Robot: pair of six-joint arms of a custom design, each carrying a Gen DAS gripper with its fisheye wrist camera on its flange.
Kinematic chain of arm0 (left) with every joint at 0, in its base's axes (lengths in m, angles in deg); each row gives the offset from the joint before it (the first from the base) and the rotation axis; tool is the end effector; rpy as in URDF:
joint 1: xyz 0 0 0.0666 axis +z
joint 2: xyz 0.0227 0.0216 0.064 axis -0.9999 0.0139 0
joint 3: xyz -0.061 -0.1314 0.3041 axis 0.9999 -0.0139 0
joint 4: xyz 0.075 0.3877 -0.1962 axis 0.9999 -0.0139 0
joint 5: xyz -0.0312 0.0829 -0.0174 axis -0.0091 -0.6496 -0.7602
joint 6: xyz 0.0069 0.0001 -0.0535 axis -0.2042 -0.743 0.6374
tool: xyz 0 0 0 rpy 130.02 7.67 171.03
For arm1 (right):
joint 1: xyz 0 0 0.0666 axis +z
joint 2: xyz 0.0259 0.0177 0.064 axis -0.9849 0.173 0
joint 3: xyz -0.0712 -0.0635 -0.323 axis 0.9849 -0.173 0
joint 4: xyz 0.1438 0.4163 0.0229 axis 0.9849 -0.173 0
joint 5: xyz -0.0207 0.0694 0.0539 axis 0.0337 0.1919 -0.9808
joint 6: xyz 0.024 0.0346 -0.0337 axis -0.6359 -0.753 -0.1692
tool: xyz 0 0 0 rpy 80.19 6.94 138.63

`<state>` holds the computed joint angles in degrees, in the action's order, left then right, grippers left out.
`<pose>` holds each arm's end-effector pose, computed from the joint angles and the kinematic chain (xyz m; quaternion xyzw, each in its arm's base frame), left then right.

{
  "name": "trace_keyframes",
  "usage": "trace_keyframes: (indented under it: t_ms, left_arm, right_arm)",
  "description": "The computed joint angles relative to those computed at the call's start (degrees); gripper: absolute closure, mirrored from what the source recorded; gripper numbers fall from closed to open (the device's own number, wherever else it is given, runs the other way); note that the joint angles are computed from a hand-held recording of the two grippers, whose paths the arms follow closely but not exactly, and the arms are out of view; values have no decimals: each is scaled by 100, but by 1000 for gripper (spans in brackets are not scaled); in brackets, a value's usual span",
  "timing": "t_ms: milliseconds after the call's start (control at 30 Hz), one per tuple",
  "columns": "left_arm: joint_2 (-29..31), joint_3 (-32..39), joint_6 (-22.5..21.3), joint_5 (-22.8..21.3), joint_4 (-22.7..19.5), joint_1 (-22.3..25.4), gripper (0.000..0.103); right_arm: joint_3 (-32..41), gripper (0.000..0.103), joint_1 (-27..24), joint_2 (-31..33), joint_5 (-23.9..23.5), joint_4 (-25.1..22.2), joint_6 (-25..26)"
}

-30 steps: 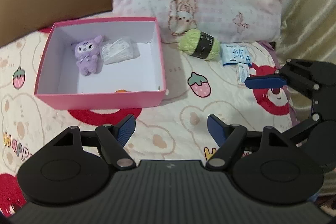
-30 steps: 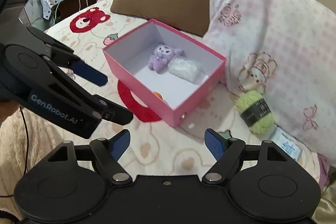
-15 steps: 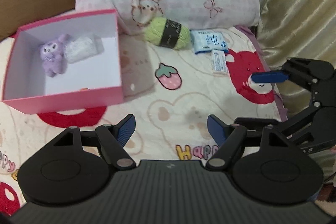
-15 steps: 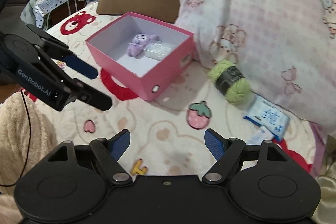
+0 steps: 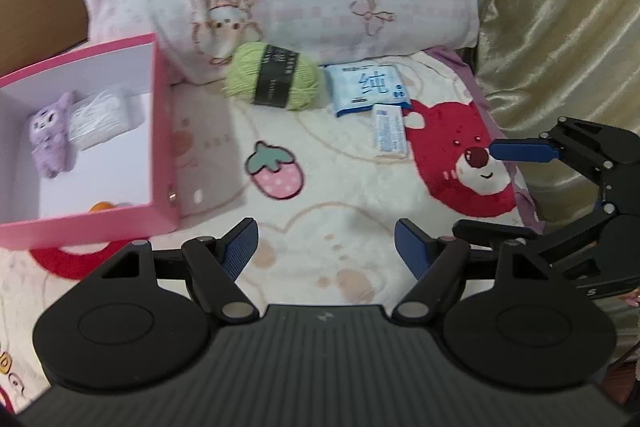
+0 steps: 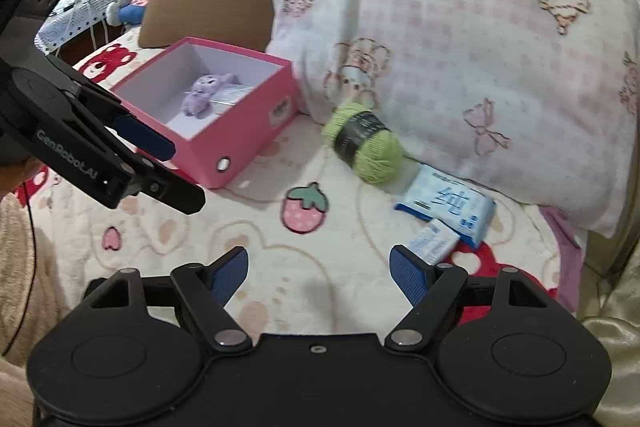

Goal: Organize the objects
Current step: 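Move the right tool toward the white soap box beside the wipes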

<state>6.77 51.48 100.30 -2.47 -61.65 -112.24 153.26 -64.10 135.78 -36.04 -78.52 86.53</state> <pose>0.3651 -0.1616 0.4901 0.1226 0.9495 -0.1511 0.2460 0.3151 0.0935 0.4830 -0.2225 0.9111 0.0717 0.3394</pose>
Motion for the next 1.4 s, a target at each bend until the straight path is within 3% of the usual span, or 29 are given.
trace_keyframes:
  t_ms: [200,433,667,733,867,933,1067,1200,1333,1400]
  left_arm:
    - [285,108,63,-27,264,-215,29]
    - [631,109,375,8,648,-319,30]
    - [854,-121,776,6,1329,-404,32]
    - [888,-197,855,22,1503,-429,33]
    - [922,-362,1041,-1,1885,-545,33]
    - [994,-387,1096,-27,2005,-608,34]
    - [1143,-426,1232,-288,2263,-757,34]
    - [1285,-495,1576,-249,2578,-773,35]
    - [1568,-386,1915,-72,2627,-789,42]
    - [1605,-422,2055,-23,2728,-820,49]
  right_arm:
    - [-395,21,-350,-190,-105,399,279]
    - [-1030,21,-867,-296,-320,1489,1244]
    - [-1440,21,-1177,-112,-636,2082,1921]
    - [-1546,21,-1189,-45,-593,2248,2134]
    - [-1711,22,-1105,149,-186,2502,3150]
    - [-1764,22,-1130,233,-125,2589,3410]
    - [-1656,22,-1326,581,-270,2594,3270]
    - [-1525,22,-1544,876,-699,2643,3014]
    - [-1291,22,-1723,1302,-1063,2669,2729]
    - [-1182,13,-1797,1491,-1219,2689,2600]
